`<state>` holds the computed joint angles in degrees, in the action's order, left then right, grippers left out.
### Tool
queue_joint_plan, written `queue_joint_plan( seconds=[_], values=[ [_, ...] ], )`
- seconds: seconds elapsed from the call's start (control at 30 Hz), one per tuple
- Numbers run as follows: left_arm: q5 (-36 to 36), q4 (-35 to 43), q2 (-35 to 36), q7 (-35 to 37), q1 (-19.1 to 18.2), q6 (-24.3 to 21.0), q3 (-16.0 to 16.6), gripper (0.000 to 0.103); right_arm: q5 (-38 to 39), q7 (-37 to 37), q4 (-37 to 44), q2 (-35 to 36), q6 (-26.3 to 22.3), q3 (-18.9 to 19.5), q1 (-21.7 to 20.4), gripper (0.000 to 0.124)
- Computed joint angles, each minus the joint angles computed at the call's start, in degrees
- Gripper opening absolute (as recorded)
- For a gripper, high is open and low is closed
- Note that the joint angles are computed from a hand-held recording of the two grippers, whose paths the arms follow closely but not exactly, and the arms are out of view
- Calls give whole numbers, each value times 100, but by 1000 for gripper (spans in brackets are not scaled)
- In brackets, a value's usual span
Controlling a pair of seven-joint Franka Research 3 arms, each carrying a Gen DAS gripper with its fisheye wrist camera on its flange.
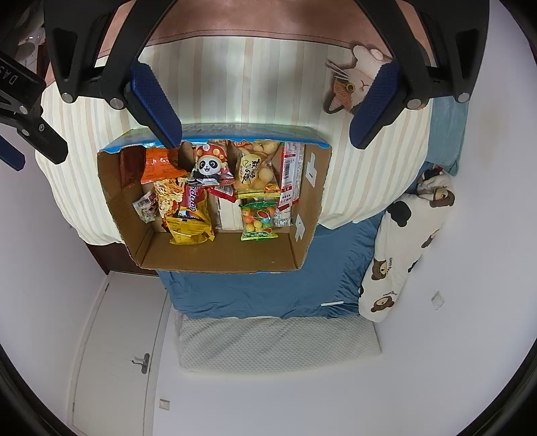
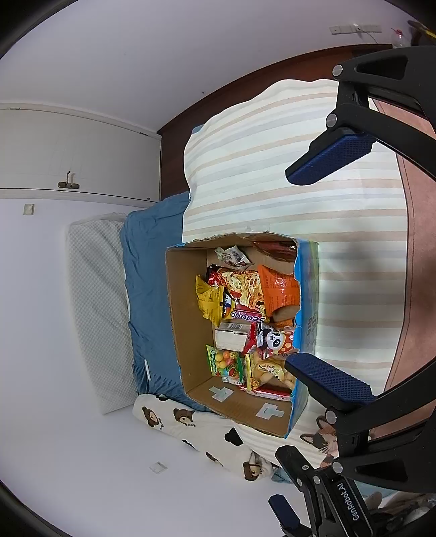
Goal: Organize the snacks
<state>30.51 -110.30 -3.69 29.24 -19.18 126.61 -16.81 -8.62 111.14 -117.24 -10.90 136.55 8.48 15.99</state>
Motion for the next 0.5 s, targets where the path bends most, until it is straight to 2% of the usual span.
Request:
queue_joint_plan(
  seconds=[0.5],
  values=[
    [98,0,-46,24,2,22,-8,103,-20,26,-40,-72,-31,18,-11,102]
  ],
)
